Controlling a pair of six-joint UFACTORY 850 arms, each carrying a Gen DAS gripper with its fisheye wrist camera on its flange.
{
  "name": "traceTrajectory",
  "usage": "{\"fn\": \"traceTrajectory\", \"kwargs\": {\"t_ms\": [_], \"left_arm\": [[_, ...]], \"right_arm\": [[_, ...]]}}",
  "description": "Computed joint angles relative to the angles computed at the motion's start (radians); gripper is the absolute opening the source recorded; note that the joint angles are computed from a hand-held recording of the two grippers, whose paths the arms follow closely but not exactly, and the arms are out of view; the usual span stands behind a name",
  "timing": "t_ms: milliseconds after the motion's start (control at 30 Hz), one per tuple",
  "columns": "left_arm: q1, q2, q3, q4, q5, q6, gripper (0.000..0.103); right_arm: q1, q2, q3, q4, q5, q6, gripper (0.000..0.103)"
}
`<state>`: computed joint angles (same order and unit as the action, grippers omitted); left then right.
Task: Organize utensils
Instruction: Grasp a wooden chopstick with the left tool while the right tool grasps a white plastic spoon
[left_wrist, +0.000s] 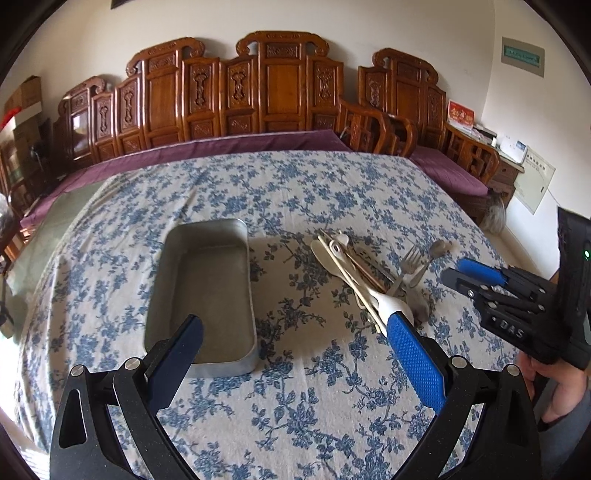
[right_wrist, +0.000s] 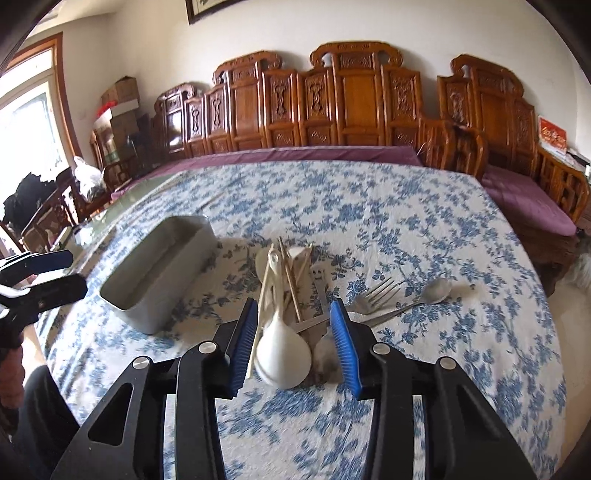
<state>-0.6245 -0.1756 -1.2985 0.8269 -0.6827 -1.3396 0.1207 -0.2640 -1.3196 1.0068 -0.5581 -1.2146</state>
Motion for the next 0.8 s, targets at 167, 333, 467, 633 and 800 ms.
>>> {"fn": "traceTrajectory", "kwargs": {"t_ms": [167,333,467,633,800], "left_arm": [[0.01,-0.067,-0.037,-0.059,0.023,0.071,0.085],[0.025,-0.133,-0.079,-0.177,0.07,0.158,0.077],[0.037,-0.196,-0.124,-0.259,0.093,0.212,0.069],[0.054,-0.271,-0.195,-0.339,0.107,0.26,0.06],[0.072,-0.338,-0.268,-0.425,0.096,0.326,0.042]], "right_arm": [[-0.004,-0.081,-0.058,-0.016,-0.021,-0.002,0.038],[-0.015,-0.131,-0.07,-0.026,-0.059,-0.034,0.033],[-0.024,-0.155,-0.087,-0.047,-0.088,-0.007,0.033],[-0.031,-0.163,-0.092,-0.035,-0.101,-0.011,0.033],[-0.029,-0.167,-0.096,-0.051,-0.101,-0.004,0.033]]}}
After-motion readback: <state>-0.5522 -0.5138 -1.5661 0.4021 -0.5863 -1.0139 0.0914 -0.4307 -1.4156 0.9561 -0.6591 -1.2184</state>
